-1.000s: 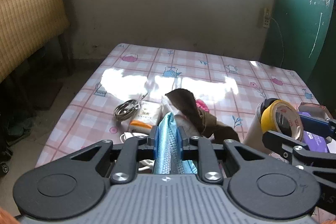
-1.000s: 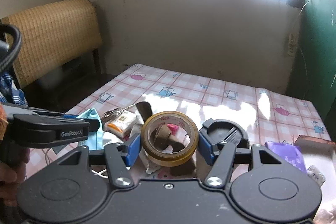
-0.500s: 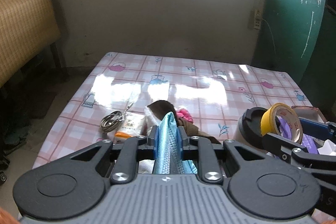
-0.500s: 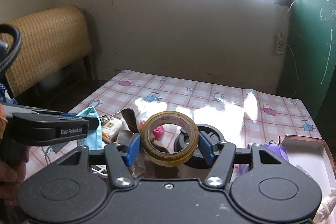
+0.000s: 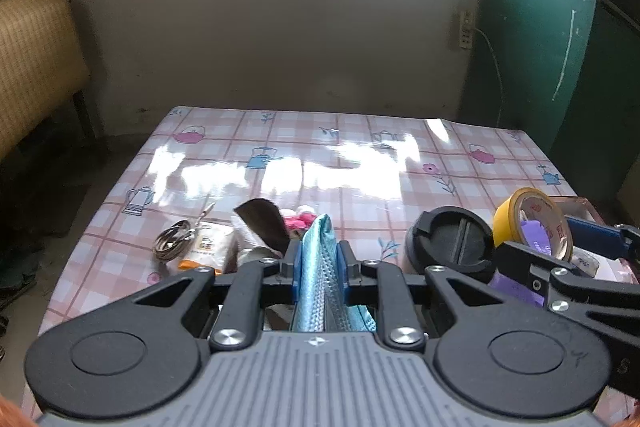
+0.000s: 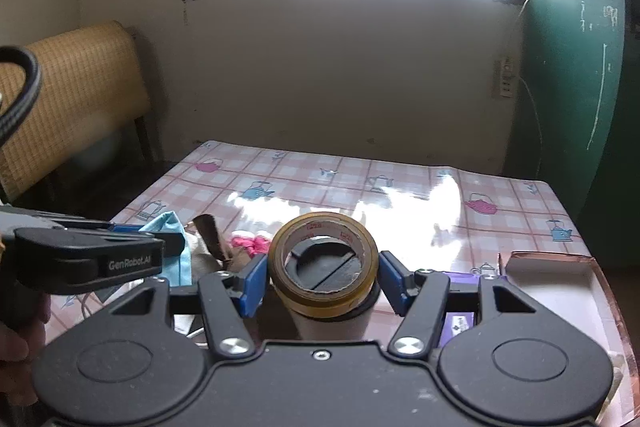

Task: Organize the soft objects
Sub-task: 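Carry the blue mask and yellow tape roll in both tools toward the box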

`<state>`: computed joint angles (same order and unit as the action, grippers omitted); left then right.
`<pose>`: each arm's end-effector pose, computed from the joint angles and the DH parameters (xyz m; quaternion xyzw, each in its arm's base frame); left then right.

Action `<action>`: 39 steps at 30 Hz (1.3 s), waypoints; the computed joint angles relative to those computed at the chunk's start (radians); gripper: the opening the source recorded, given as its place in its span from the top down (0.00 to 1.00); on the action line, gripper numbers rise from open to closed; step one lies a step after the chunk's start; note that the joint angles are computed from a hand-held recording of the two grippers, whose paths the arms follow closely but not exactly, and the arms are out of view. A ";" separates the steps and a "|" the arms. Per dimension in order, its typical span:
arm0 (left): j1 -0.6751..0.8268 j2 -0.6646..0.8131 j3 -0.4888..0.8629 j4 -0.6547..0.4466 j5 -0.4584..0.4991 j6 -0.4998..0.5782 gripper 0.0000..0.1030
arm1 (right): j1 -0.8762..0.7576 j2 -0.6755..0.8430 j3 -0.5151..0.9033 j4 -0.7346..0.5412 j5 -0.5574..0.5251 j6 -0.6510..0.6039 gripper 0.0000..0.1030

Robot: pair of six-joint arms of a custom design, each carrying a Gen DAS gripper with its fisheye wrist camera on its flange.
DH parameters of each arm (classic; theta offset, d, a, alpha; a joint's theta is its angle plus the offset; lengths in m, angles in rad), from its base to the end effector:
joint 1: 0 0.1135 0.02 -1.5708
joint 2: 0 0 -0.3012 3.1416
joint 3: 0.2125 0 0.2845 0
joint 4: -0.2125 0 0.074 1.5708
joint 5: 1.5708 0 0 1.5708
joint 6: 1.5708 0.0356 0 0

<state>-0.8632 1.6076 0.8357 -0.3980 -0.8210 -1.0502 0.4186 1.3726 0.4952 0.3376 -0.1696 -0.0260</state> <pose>0.2217 -0.2191 0.1730 -0.1630 0.8872 0.0761 0.4248 0.2517 0.1186 0.1772 -0.2319 0.8364 0.1681 0.4674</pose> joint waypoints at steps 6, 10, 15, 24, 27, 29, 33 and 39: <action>-0.008 0.032 0.033 0.016 0.009 0.027 0.80 | -0.050 -0.002 0.000 -0.005 -0.021 -0.009 0.31; -0.013 0.059 0.064 0.024 0.018 0.046 0.80 | -0.088 -0.006 0.000 -0.011 -0.038 -0.021 0.31; -0.022 0.099 0.110 0.031 0.025 0.069 0.80 | -0.133 -0.003 0.003 -0.015 -0.056 -0.032 0.31; -0.032 0.158 0.177 0.053 0.043 0.121 0.80 | -0.213 0.006 0.008 -0.015 -0.095 -0.049 0.31; -0.034 0.178 0.200 0.058 0.048 0.136 0.80 | -0.240 0.011 0.009 -0.014 -0.110 -0.058 0.31; -0.035 0.186 0.209 0.063 0.051 0.147 0.80 | -0.258 0.017 0.011 -0.013 -0.120 -0.062 0.31; -0.038 0.206 0.236 0.071 0.061 0.170 0.80 | -0.288 0.027 0.017 -0.013 -0.134 -0.071 0.31; -0.044 0.253 0.287 0.087 0.079 0.204 0.80 | -0.348 0.043 0.027 -0.019 -0.161 -0.090 0.31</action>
